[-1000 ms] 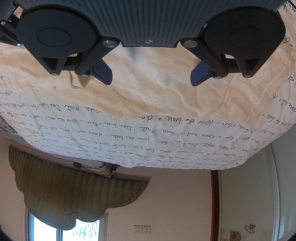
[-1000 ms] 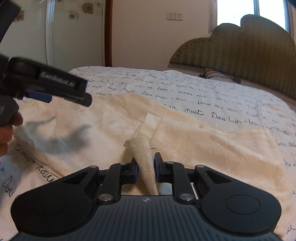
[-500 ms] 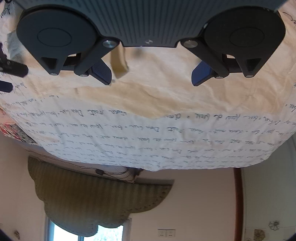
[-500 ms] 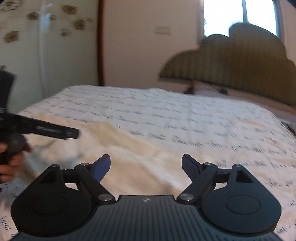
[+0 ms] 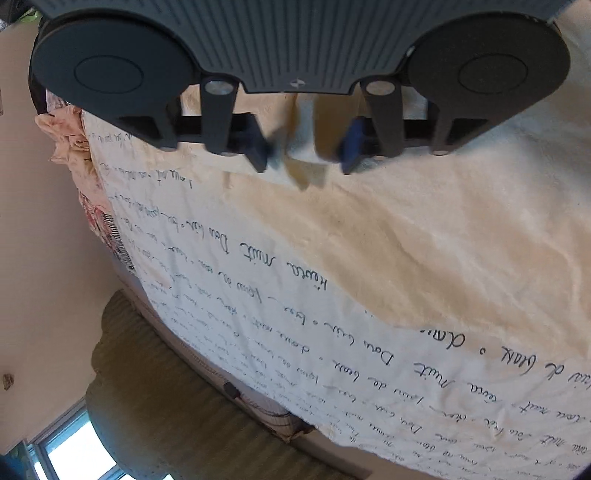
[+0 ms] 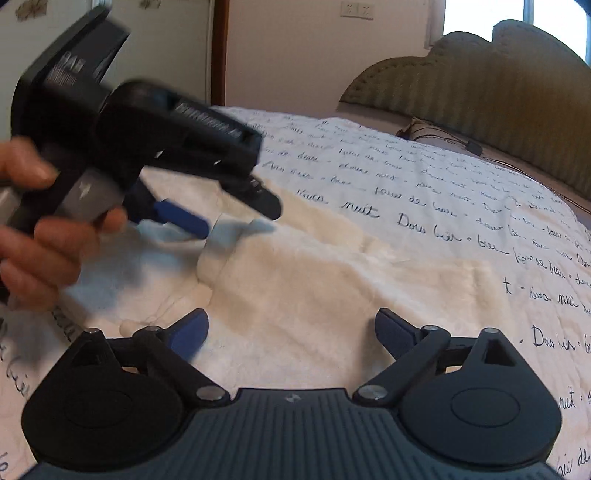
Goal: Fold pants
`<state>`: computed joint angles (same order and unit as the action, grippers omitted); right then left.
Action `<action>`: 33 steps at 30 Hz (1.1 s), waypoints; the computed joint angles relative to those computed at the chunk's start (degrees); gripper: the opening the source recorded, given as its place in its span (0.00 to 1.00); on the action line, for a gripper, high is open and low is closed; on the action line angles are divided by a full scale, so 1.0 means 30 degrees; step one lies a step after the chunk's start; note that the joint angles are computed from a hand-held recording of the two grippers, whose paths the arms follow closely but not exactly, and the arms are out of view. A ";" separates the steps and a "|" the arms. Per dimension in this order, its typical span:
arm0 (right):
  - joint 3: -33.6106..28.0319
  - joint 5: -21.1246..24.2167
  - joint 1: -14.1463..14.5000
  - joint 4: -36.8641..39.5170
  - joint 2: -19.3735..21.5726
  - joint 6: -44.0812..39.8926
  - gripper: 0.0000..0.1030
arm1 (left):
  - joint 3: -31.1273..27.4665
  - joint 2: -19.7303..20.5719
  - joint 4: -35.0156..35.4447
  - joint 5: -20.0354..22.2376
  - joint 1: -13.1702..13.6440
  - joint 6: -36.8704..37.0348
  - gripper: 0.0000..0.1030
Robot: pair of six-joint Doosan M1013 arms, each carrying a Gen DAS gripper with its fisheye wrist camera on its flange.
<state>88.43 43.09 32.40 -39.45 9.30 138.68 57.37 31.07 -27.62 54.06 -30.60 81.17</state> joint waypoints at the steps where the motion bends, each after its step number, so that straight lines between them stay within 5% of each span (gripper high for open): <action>1: -0.0033 0.0073 0.0065 -0.0022 0.0042 -0.0065 0.95 | -0.0160 0.0145 -0.0127 0.0063 -0.0016 0.0031 0.26; 2: 0.0070 -0.0224 0.0020 0.0099 -0.0077 -0.0069 0.95 | -0.0133 0.0191 -0.0565 -0.0176 -0.0006 0.0351 0.13; 5: 0.0657 -0.2194 -0.0502 0.1497 -0.0749 -0.0169 0.95 | 0.0200 -0.0016 0.0070 -0.2059 -0.0302 0.0976 0.13; 7: 0.0895 -0.2604 -0.0521 -0.0003 -0.1016 0.1885 0.97 | 0.0443 -0.0191 0.1887 -0.3209 -0.0677 0.1266 0.18; 11: 0.0908 -0.1076 -0.0547 -0.2441 -0.0980 0.5099 1.00 | 0.0955 -0.0629 0.8076 -0.3669 -0.1582 -0.0607 0.67; 14: 0.0438 0.0416 -0.1264 0.1870 -0.0643 0.2670 1.00 | 0.2418 -0.1638 1.1863 -0.5599 -0.2112 -0.2670 0.70; 16: 0.0145 0.1073 -0.1369 0.2850 -0.0609 0.0977 1.00 | 0.2888 -0.2052 1.1940 -0.6162 -0.2254 -0.1645 0.74; 20: 0.0294 0.0444 -0.1575 -0.0410 -0.1003 0.5240 1.00 | 0.3131 -0.2340 0.9327 -0.5464 -0.2499 0.1699 0.78; 22: -0.0103 0.0723 -0.2085 0.0333 -0.0718 0.4920 1.00 | 0.3306 -0.2293 1.0494 -0.4804 -0.2818 0.1171 0.84; 26: -0.1831 0.4045 -0.2880 0.3853 0.0880 0.1234 1.00 | 0.4391 -0.2655 1.1557 -0.4930 -0.2971 0.1286 0.80; 31: -0.1204 0.5208 -0.1066 -0.1470 0.0281 0.4690 1.00 | 0.6001 -0.3747 1.1746 -0.6128 -0.2926 0.1549 0.90; 33: -0.0819 0.4827 -0.0685 -0.1643 0.0035 0.4585 1.00 | 0.6197 -0.3684 1.1977 -0.6088 -0.3001 0.1656 0.92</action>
<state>85.97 57.57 30.35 -44.37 9.41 152.43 75.96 20.02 8.31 35.80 -39.60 86.14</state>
